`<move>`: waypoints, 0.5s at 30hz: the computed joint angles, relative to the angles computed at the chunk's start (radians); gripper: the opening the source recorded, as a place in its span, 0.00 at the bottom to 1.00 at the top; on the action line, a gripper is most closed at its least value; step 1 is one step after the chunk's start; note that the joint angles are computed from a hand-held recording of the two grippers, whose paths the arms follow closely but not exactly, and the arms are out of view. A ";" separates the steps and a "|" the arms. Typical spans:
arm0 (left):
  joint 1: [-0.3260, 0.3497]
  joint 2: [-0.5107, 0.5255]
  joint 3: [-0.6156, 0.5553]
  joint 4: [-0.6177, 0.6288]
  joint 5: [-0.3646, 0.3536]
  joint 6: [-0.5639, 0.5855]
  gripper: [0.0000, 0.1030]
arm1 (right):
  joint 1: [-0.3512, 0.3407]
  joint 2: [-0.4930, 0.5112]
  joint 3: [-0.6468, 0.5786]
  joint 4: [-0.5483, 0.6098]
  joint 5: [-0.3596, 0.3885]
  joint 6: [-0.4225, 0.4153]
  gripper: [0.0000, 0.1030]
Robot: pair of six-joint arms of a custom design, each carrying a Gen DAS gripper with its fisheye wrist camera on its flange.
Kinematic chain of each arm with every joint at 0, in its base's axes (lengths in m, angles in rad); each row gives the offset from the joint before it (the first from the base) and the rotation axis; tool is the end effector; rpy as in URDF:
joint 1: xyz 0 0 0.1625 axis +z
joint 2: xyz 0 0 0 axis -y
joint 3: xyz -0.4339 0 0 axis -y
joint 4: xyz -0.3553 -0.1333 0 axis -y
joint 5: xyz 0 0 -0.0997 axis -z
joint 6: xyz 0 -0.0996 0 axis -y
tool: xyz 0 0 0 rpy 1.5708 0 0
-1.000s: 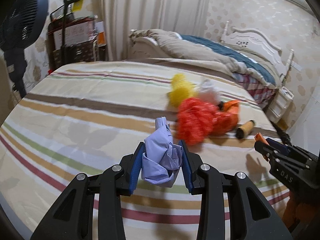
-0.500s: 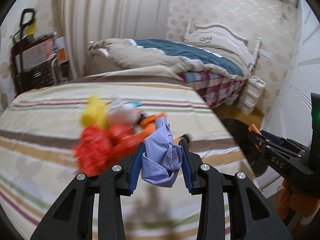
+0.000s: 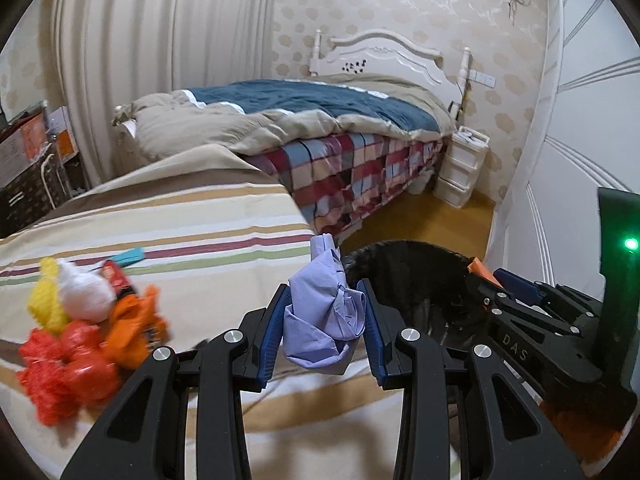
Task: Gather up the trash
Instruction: 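Drop the orange paper into the bin with the right tool while the left drops the lavender cloth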
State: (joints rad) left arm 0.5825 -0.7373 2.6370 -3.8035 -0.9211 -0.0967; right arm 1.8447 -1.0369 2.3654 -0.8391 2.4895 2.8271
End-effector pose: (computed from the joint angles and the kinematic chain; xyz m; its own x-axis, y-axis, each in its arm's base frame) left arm -0.1663 -0.3413 0.0756 -0.6766 0.5034 -0.5375 0.7273 0.5712 -0.3806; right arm 0.1367 -0.2862 0.0747 -0.6967 0.3461 0.6283 -0.3603 0.5885 -0.7237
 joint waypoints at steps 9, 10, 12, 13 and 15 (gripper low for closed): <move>0.013 0.093 -0.113 0.057 -0.010 0.022 0.36 | -0.113 -0.059 0.050 -0.066 -0.066 -0.050 0.32; 0.015 0.102 -0.124 0.063 -0.011 0.025 0.36 | -0.120 -0.062 0.051 -0.067 -0.070 -0.050 0.32; 0.016 0.115 -0.139 0.075 -0.011 0.027 0.36 | -0.138 -0.071 0.056 -0.069 -0.081 -0.050 0.32; 0.017 0.122 -0.148 0.082 -0.010 0.028 0.36 | -0.147 -0.076 0.059 -0.072 -0.087 -0.051 0.32; 0.017 0.138 -0.166 0.095 -0.008 0.032 0.36 | -0.161 -0.083 0.062 -0.074 -0.095 -0.050 0.32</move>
State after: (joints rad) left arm 0.5992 -0.5998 2.4706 -3.7084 -0.9289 -0.0647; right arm 1.6841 -1.1198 2.4276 -0.9130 2.3948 2.7769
